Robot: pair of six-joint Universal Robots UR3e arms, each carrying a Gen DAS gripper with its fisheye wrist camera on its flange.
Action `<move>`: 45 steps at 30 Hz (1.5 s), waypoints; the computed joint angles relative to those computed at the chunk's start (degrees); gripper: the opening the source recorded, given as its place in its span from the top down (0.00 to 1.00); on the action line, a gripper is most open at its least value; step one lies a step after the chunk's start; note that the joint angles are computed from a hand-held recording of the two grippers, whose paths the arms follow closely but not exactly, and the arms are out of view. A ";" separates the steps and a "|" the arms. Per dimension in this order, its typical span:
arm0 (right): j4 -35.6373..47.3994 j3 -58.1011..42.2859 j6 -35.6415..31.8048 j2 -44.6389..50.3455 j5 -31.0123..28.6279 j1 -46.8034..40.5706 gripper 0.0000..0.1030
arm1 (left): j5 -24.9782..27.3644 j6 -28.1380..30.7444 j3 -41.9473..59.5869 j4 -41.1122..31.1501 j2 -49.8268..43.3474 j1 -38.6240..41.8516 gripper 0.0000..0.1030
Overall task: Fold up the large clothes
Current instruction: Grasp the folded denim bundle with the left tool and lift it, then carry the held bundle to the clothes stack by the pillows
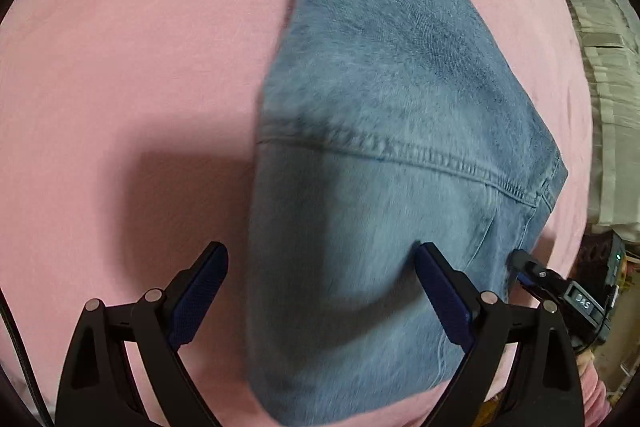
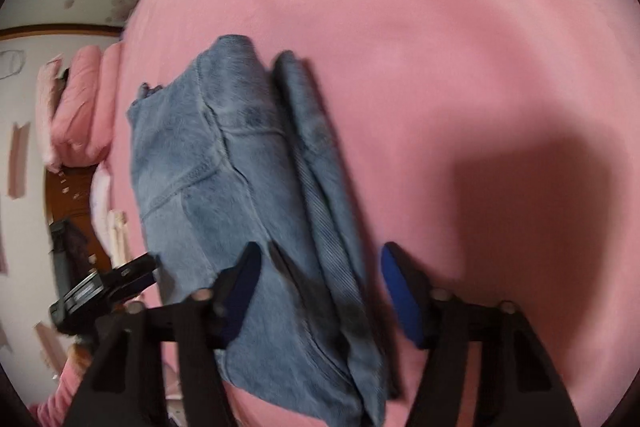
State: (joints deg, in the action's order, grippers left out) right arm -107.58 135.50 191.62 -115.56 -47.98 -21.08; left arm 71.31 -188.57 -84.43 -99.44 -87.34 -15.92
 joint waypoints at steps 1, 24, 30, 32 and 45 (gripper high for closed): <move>-2.49 -0.39 0.09 3.31 0.86 1.15 0.53 | -0.57 0.56 -0.56 0.72 -0.49 0.06 0.09; 4.95 -16.75 8.47 0.72 -0.31 15.17 0.86 | 15.90 -16.01 19.39 -12.50 0.72 -20.50 0.58; 25.55 -20.16 6.09 -17.32 0.16 15.22 0.87 | 15.54 -24.27 21.01 -23.39 9.70 -27.03 0.60; 33.47 -23.27 4.41 -22.11 0.83 15.48 0.87 | 15.63 -30.19 20.63 -25.93 13.57 -30.25 0.60; 3.39 -20.08 26.90 -15.02 -0.76 45.76 0.87 | 29.35 -98.99 35.61 -40.07 9.87 -82.55 0.61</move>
